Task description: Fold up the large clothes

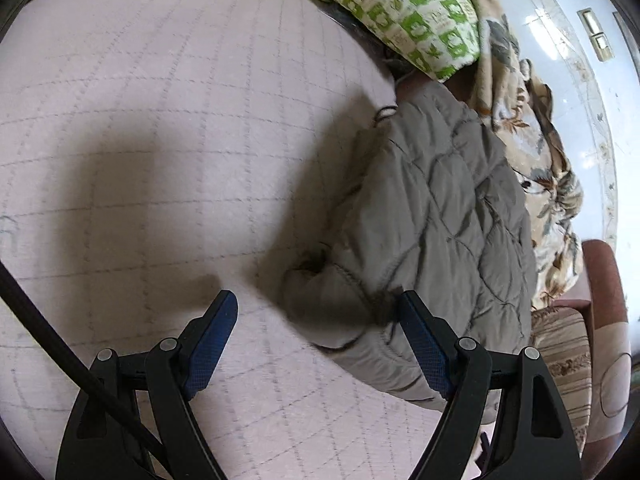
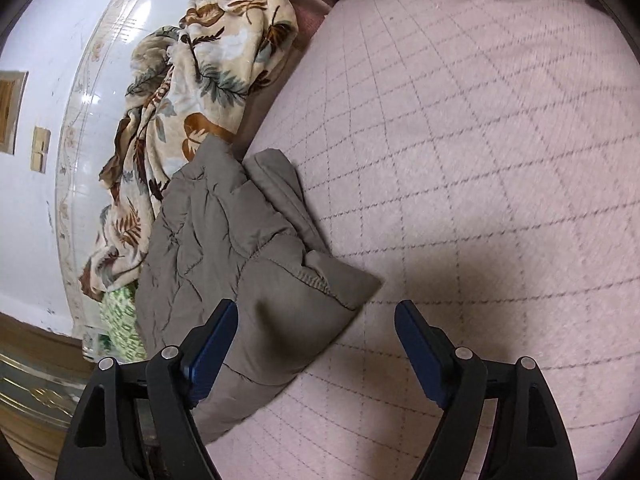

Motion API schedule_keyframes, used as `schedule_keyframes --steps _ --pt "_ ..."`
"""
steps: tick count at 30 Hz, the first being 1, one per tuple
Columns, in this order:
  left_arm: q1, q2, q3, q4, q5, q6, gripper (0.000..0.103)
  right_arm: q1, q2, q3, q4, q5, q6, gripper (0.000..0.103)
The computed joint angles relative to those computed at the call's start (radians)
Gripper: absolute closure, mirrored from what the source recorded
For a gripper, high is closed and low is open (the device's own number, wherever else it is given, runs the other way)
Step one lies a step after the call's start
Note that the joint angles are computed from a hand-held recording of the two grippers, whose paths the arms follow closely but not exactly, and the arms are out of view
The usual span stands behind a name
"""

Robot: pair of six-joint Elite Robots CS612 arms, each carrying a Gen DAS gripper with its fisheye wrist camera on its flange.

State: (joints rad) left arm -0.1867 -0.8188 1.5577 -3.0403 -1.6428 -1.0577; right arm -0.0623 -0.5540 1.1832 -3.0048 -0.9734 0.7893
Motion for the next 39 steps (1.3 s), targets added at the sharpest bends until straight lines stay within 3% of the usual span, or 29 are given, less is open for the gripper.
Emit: schedule_keyframes --steps 5,11,14,17,19,23,25,26,31,39 --pt "-0.001 0.036 -0.036 -0.043 -0.056 0.009 0.021 0.004 0.026 -0.03 -0.016 0.04 0.031 0.018" --pt "-0.013 0.057 -0.069 -0.025 0.0 0.03 0.017 0.013 0.074 -0.091 -0.02 0.06 0.098 0.017" --pt "-0.016 0.064 -0.087 -0.011 0.02 0.052 0.017 0.025 0.094 -0.13 -0.032 0.028 0.1 0.007" --pt "-0.018 0.071 -0.102 -0.002 0.035 0.074 0.017 0.038 0.107 -0.164 -0.01 -0.013 0.08 0.005" --pt "-0.021 0.074 -0.11 0.004 0.053 0.089 0.021 0.049 0.113 -0.187 0.013 -0.047 0.035 0.007" --pt "-0.039 0.063 -0.119 0.038 0.133 0.172 0.046 0.074 0.1 -0.201 0.066 -0.148 -0.133 0.043" --pt "-0.051 0.055 -0.121 0.049 0.183 0.225 0.059 0.085 0.082 -0.193 0.078 -0.201 -0.232 0.053" --pt "-0.057 0.053 -0.125 0.062 0.208 0.253 0.061 0.093 0.073 -0.188 0.076 -0.234 -0.279 0.057" --pt "-0.078 0.047 -0.138 0.107 0.301 0.355 0.065 0.134 0.037 -0.152 0.02 -0.411 -0.502 0.064" --pt "-0.108 0.043 -0.143 0.095 0.43 0.446 0.068 0.163 0.027 -0.139 -0.041 -0.515 -0.658 0.068"
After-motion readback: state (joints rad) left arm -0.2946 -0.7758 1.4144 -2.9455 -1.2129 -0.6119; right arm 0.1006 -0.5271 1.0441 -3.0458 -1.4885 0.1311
